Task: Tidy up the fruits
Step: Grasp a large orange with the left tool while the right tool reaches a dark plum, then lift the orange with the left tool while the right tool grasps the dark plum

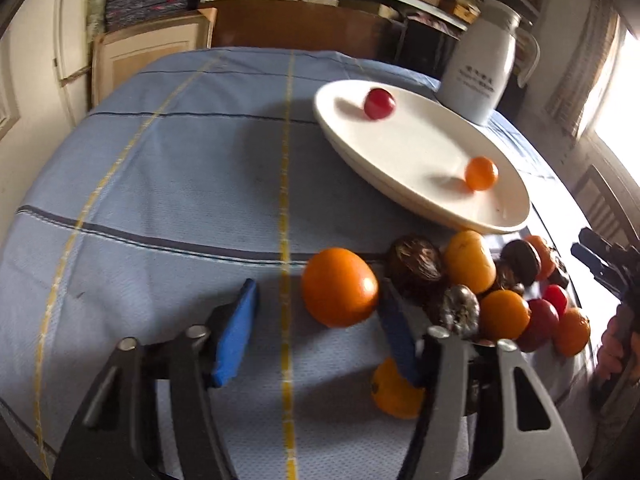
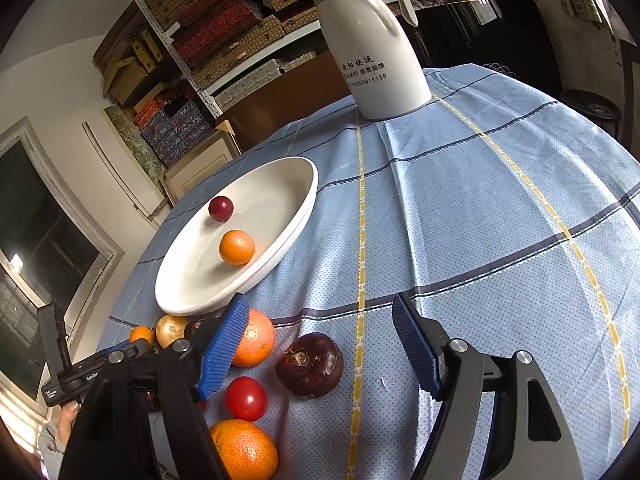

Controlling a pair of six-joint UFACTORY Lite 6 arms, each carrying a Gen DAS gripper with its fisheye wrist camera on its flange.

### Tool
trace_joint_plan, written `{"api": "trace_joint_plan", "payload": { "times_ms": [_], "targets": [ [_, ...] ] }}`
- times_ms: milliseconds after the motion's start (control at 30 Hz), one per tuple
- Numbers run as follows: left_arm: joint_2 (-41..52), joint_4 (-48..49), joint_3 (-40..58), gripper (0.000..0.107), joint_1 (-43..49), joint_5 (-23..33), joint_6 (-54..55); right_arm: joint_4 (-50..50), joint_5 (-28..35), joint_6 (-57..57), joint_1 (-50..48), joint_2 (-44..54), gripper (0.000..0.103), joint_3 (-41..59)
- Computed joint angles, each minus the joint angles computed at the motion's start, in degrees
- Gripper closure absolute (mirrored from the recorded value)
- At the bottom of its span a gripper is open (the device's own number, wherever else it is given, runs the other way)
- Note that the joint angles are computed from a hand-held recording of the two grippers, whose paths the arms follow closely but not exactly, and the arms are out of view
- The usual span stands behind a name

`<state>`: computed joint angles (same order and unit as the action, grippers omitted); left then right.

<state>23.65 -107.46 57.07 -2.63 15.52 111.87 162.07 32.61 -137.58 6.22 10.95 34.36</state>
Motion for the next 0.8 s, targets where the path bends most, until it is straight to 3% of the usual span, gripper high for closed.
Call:
{"api": "trace_joint_plan", "payload": {
  "times_ms": [233, 333, 400, 433, 533, 667, 800],
  "targets": [
    [3.5, 5.5, 4.8, 0.054, -0.3, 0.6, -5.4, -1.8, -0.5, 0.5, 0.4, 0.3, 0.029, 0.7],
    [4.5, 6.9, 5.9, 0.055, -0.4, 0.9, -6.6, -4.2, -0.6, 1.9, 0.2, 0.3, 0.037, 0.8],
    [4.4, 8.2, 5.6, 0.069, 0.3, 2.5, -7.1, -7.4, -1.0, 4.7, -0.2, 0.2, 0.046, 0.7],
    [4.1, 7.8, 5.2, 0.069, 0.5, 2.6, -6.6, -8.8, -1.6, 5.9, -0.4, -0.2, 0.048, 0.4],
    [3.3, 7.4, 4.1, 0.069, 1.0, 3.2, -5.9, -8.8, -5.7, 5.3, 0.6, -2.6, 0.048, -0.8],
    [2.6, 5.0, 3.0, 0.069, 1.2, 2.8, -3.9, 3.5, -15.4, -9.4, 5.0, -3.4, 0.049, 0.7],
    [3.0, 5.4, 3.2, 0.068, 1.1, 2.6, -4.2, 14.0, -19.7, -21.9, 8.2, -0.6, 0.051, 4.4]
  ]
}}
